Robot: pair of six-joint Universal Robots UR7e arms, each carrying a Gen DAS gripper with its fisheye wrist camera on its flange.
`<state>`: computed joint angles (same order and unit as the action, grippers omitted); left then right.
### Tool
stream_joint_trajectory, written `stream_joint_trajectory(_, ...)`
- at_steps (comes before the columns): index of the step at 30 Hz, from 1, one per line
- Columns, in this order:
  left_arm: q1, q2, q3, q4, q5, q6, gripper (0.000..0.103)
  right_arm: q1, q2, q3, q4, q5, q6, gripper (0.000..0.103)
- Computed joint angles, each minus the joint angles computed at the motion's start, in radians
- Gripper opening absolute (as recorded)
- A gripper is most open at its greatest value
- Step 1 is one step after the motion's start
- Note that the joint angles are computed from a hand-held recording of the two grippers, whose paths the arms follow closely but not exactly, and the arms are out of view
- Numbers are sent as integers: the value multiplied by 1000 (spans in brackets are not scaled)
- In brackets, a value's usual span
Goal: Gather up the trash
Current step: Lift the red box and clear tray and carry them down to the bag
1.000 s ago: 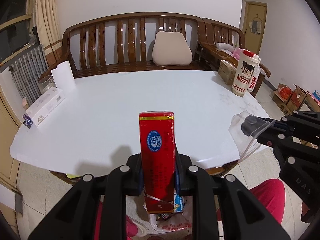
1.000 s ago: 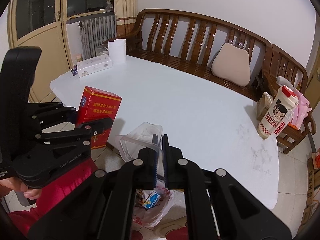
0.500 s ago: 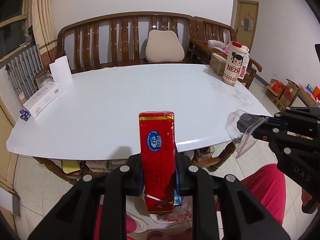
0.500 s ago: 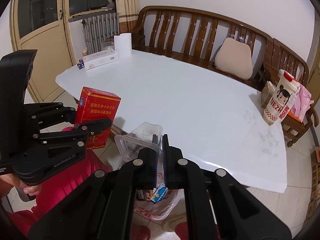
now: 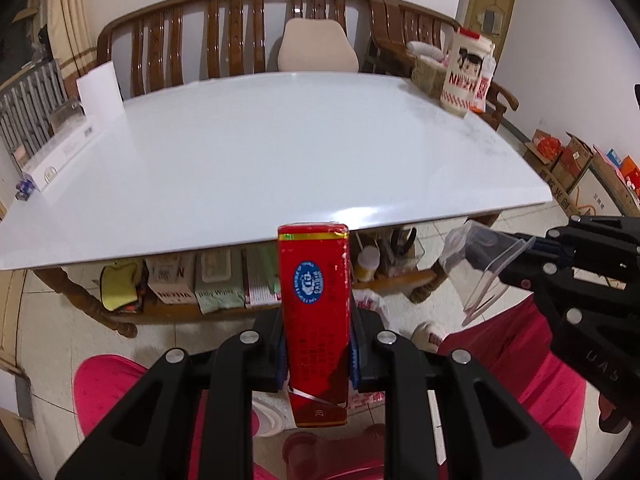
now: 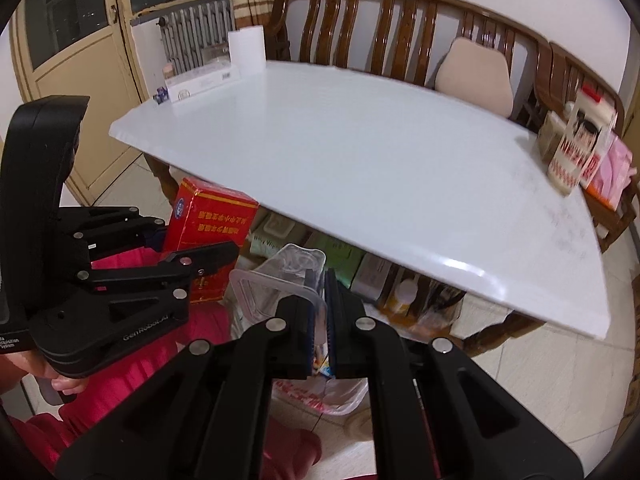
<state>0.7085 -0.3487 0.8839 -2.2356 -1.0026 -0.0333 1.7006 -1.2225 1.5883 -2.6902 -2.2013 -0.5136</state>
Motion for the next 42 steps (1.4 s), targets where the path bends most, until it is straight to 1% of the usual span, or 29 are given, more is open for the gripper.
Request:
stream_joint_trajectory(5, 6, 9, 12, 17, -2, -6, 22, -21, 9, 19, -4, -10, 24, 6)
stream_joint_trajectory(10, 16, 40, -13, 50, 4, 3, 22, -48, 20, 22, 9, 3, 62, 6)
stream_joint_trajectory(13, 22, 66, -40, 84, 0, 8, 22, -64, 32, 26, 4, -2, 64, 6)
stream_joint_trajectory(16, 29, 93, -63, 116, 4, 18, 22, -85, 43, 28, 15, 5, 84, 6)
stream_joint_trajectory(21, 46, 147, -125, 178, 9, 22, 22, -124, 70, 24, 13, -11, 100, 6)
stream_joint_trajectory(25, 65, 200, -196, 244, -3, -7, 22, -161, 85, 12, 51, 0, 150, 6)
stream_joint_trajectory(27, 72, 227, -229, 271, 6, -17, 22, -178, 96, 4, 64, 3, 168, 6)
stream_joint_trajectory(32, 101, 305, -345, 368, 0, -68, 22, -218, 138, -32, 108, 11, 224, 6)
stream_joint_trajectory(36, 122, 368, -438, 443, 3, -99, 22, -241, 183, -59, 103, -16, 225, 6)
stream_joint_trajectory(39, 139, 425, -538, 519, -1, -122, 22, -265, 212, -94, 158, -2, 258, 6)
stream_joint_trajectory(40, 145, 449, -581, 549, -3, -132, 22, -268, 221, -104, 173, -9, 262, 6)
stream_joint_trajectory(42, 155, 507, -692, 621, -13, -145, 22, -280, 234, -122, 206, 2, 279, 6)
